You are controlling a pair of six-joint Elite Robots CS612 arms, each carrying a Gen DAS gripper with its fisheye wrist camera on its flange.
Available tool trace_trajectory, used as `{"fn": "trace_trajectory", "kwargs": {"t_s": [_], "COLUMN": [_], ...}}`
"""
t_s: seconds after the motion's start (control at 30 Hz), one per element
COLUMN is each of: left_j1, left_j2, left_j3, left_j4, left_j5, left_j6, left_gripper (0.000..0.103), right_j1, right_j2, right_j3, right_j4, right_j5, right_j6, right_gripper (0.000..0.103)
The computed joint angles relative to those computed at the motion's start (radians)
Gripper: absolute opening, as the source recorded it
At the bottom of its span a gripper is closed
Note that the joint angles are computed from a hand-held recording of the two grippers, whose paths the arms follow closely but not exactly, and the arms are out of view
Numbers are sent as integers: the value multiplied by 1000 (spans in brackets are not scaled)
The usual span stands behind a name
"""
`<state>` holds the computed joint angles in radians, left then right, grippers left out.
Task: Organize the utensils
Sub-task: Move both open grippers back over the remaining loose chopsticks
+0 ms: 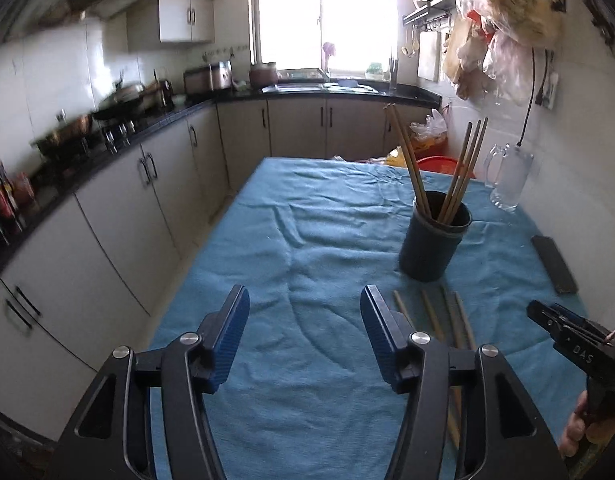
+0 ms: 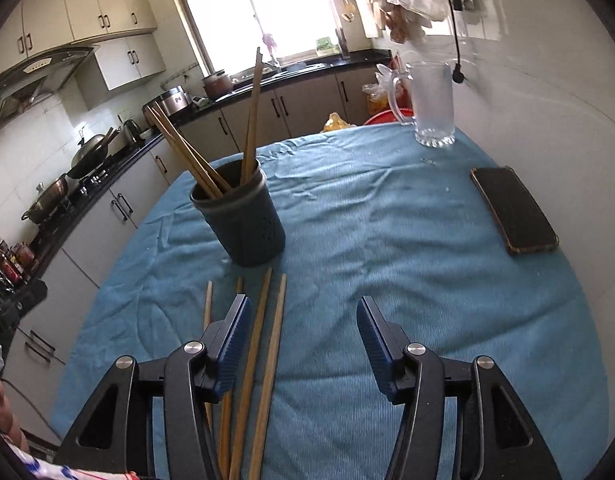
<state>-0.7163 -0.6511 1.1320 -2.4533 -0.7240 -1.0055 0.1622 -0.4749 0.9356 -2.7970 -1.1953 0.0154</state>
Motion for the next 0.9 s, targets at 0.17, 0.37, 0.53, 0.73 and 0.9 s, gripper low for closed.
{"fn": "trace_trajectory", "kwargs": {"t_s": [0.17,0.37,0.53,0.73,0.9], "left_j1": [-4,-5,-6,1,17], "left_j2": [3,6,6,7,12], "left_j3": [-3,-5,-4,7,18], "left_j4": [-4,11,15,-3,-30], "left_j5": [-10,-17,-14,-49,-115], "left_j6": [11,2,-1,-16,-40], "left_gripper": [59,59,59,59,59], "right_j1": [1,3,4,7,14], "right_j2": [-10,-21,-25,-24,-11], "right_j3": [23,45,52,52,28], "right_j4": [9,-13,-13,-1,50], "right_j5": [-1,-18,-19,-22,-24], "right_j6": [3,-7,0,-16,-74], "right_gripper": [61,65,65,67,67]}}
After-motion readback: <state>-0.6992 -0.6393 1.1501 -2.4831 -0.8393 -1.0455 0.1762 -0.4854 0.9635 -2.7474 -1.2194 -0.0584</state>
